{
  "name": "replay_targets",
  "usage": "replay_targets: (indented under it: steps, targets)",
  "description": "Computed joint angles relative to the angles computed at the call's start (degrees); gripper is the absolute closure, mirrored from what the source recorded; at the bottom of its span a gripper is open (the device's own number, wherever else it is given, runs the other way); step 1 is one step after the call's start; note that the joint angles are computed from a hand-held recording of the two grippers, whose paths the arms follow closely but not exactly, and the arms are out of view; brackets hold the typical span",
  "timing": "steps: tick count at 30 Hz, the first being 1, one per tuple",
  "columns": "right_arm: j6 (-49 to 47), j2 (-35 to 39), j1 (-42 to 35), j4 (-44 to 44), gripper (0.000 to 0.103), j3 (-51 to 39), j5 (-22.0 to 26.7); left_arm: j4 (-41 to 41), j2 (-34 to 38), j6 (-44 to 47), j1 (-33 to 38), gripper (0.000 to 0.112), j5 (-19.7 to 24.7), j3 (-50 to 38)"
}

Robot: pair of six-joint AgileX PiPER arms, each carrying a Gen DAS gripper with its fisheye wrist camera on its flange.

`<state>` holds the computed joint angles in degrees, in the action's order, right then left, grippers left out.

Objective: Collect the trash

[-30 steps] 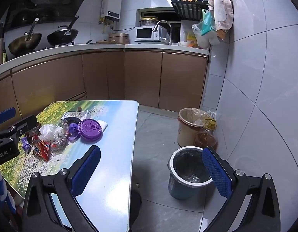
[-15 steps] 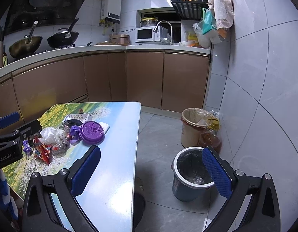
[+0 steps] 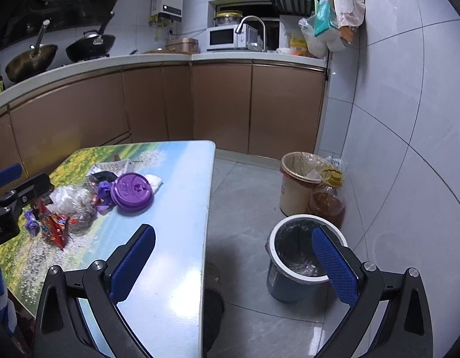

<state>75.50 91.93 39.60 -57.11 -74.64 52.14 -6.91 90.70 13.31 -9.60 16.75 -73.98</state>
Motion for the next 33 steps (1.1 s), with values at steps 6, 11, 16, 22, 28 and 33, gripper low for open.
replay_targets:
  steps: [6, 11, 16, 22, 28, 33]
  targets:
    - [0.4, 0.9, -1.0, 0.2, 0.000, -0.8, -0.8, -5.3, 1.9, 5.6, 1.2, 0.026, 0.6, -1.0]
    - [-0.7, 2.3, -2.0, 1.8, 0.000, -2.1, -2.0, -9.1, 3.1, 10.1, 2.2, 0.026, 1.8, -2.1]
    - [-1.6, 3.7, -2.7, 2.5, 0.000, -3.4, -3.4, -14.0, 3.7, 15.5, 2.5, 0.026, 2.2, -2.5]
    - [-2.4, 4.1, -4.0, 3.7, 0.000, -3.7, -4.6, -16.9, 4.0, 19.8, 1.9, 0.026, 2.2, -2.2]
    - [-4.1, 5.1, -5.3, 5.7, 0.000, -4.1, -6.2, -18.1, 4.6, 22.8, 0.9, 0.026, 3.5, -2.4]
    - [-6.2, 6.3, -5.9, 7.7, 0.000, -5.0, -7.6, -22.0, 5.2, 27.6, 1.0, 0.026, 6.0, -2.7]
